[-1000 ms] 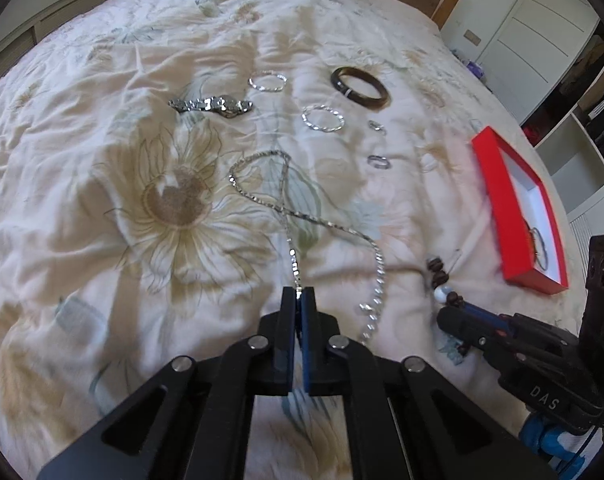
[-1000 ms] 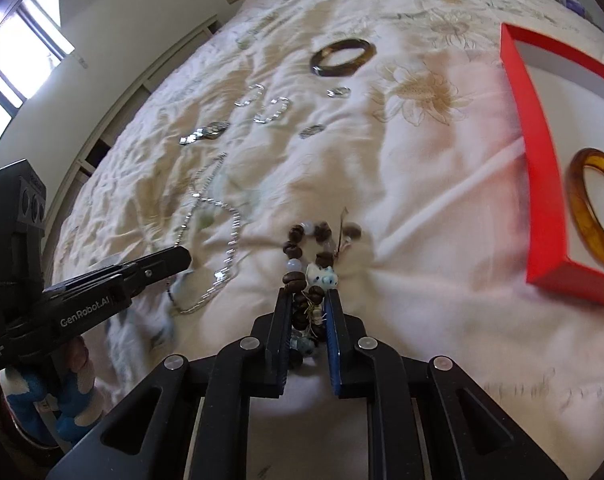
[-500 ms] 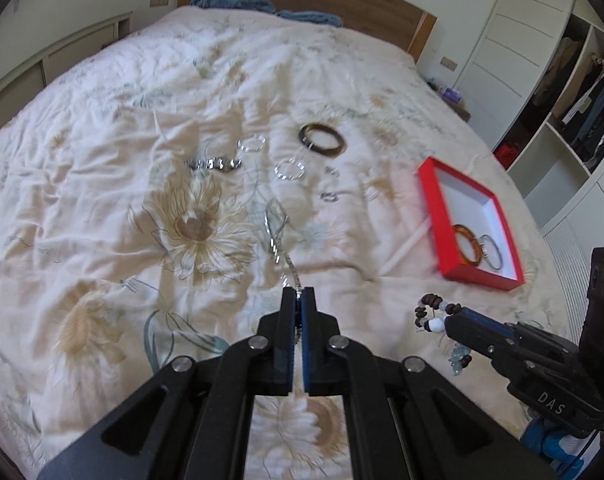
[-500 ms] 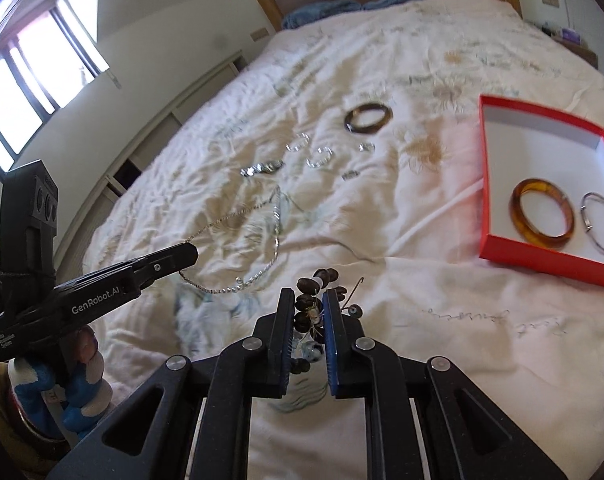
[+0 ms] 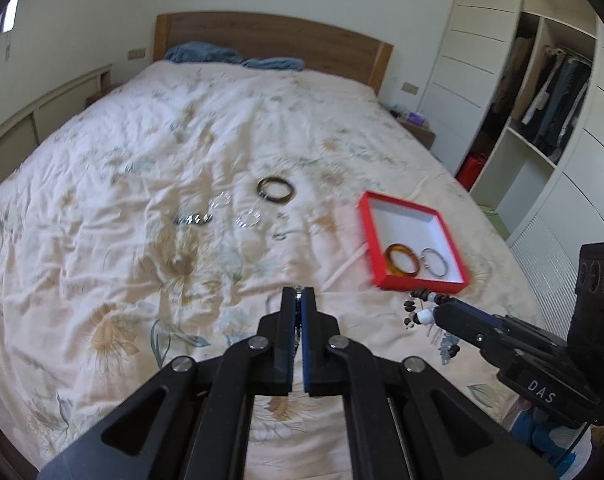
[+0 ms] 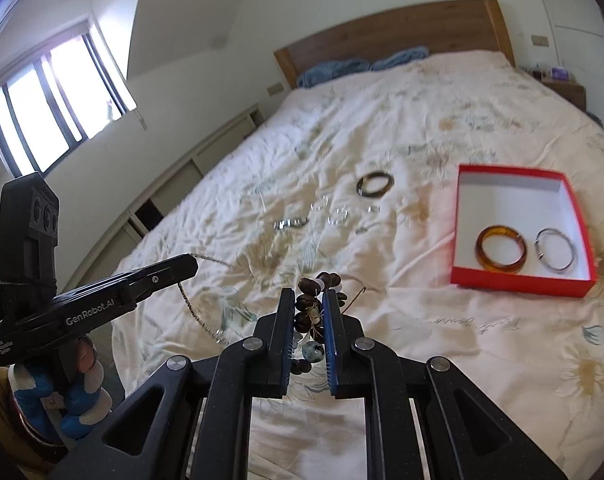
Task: Organize jewelry
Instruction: 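Carry the necklace and beaded bracelet over the red box with both tools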
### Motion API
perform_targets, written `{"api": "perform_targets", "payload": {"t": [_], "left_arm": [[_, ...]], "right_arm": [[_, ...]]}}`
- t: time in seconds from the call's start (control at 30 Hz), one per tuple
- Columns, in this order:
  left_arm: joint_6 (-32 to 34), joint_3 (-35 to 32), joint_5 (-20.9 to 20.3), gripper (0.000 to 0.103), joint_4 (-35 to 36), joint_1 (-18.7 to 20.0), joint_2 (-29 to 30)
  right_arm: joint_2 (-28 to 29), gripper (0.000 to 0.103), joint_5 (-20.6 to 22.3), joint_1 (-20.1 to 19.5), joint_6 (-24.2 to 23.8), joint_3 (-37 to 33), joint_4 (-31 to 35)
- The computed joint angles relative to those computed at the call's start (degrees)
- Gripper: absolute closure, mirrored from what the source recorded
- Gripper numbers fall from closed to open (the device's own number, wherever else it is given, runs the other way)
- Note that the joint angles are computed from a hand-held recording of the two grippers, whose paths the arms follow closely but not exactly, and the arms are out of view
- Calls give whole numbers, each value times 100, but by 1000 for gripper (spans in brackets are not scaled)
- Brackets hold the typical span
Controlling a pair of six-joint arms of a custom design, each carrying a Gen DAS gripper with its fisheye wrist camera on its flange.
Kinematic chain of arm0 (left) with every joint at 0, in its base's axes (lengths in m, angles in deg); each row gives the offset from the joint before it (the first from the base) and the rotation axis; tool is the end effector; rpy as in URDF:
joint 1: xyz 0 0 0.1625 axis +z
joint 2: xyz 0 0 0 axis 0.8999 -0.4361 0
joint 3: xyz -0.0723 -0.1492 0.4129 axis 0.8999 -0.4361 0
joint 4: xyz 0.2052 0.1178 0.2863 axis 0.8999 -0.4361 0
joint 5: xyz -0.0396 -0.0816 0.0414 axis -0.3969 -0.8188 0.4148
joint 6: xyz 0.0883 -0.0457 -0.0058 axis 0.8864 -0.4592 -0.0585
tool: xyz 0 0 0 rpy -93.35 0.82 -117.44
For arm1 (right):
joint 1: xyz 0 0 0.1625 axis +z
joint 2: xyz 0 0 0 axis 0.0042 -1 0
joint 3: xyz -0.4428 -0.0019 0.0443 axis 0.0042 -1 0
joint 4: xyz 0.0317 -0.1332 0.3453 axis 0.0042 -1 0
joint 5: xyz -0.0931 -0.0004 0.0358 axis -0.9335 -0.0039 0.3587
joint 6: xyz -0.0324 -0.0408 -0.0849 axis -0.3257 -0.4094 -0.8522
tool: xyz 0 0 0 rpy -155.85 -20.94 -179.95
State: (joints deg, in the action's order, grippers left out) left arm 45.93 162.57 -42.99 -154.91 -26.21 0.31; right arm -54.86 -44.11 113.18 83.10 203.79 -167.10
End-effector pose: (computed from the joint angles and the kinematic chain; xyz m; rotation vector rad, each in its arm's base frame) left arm -0.3140 -0.5004 0.3174 0.5897 2.4782 -0.8862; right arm 0.3137 -0.4743 0.2609 0.5418 -2.6712 1.0278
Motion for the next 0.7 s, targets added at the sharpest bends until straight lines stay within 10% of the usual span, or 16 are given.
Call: {"api": "perform_targets", "payload": {"t": [0.7], "left_arm": [[1265,-2849,-1189,101,177,48,2188]], "right_arm": [[-620,89,-312,-802,-458,-903,425]]}}
